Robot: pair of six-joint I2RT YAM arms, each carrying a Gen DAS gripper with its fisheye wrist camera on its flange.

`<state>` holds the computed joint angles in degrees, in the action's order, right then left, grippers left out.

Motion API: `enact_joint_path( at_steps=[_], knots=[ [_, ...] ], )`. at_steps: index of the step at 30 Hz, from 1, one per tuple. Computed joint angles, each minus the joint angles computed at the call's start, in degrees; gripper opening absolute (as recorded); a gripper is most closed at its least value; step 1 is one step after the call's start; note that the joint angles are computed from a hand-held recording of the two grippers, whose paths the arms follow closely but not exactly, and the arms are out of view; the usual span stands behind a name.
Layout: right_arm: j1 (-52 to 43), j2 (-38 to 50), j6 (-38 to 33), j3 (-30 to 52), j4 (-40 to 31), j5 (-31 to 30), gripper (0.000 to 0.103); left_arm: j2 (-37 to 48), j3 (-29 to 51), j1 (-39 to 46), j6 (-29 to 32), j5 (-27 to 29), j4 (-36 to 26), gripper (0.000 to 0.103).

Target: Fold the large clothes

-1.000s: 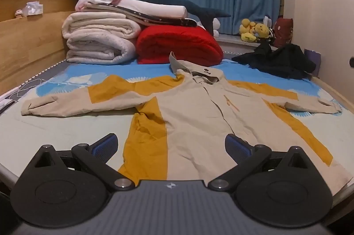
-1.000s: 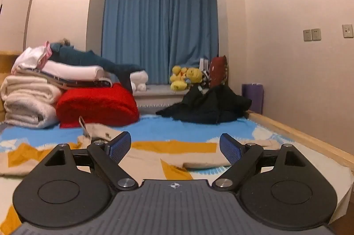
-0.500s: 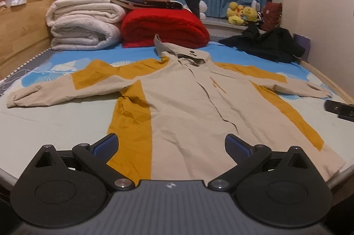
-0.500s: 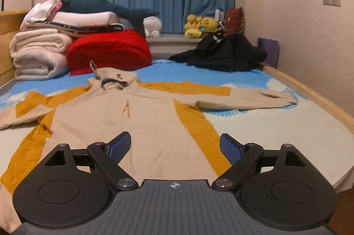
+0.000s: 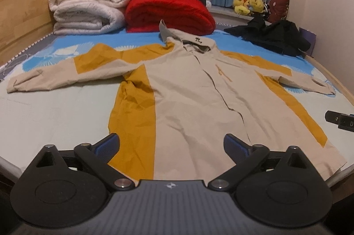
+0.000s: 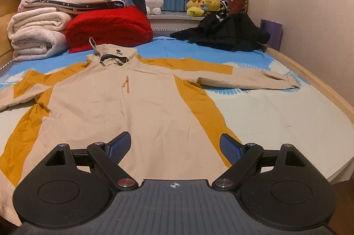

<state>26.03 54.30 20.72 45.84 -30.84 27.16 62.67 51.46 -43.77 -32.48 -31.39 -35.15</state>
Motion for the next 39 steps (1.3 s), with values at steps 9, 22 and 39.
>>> enact_joint_path(
  at_steps=[9,22,39],
  knots=[
    [-1.4,0.6,-0.51,0.56,-0.82,-2.07,0.088,1.67,0.32,-0.64,-0.79,1.29,0.12,0.085],
    [-2.59,1.04,-0.93,0.64,-1.01,-3.67,0.088,2.6,0.35,-1.09,-1.01,1.09,-0.05,0.084],
    [-12.87,7.94,0.87,3.22,0.19,-8.1,0.07,3.95,2.58,13.13,10.46,15.49,1.78,0.05]
  ],
)
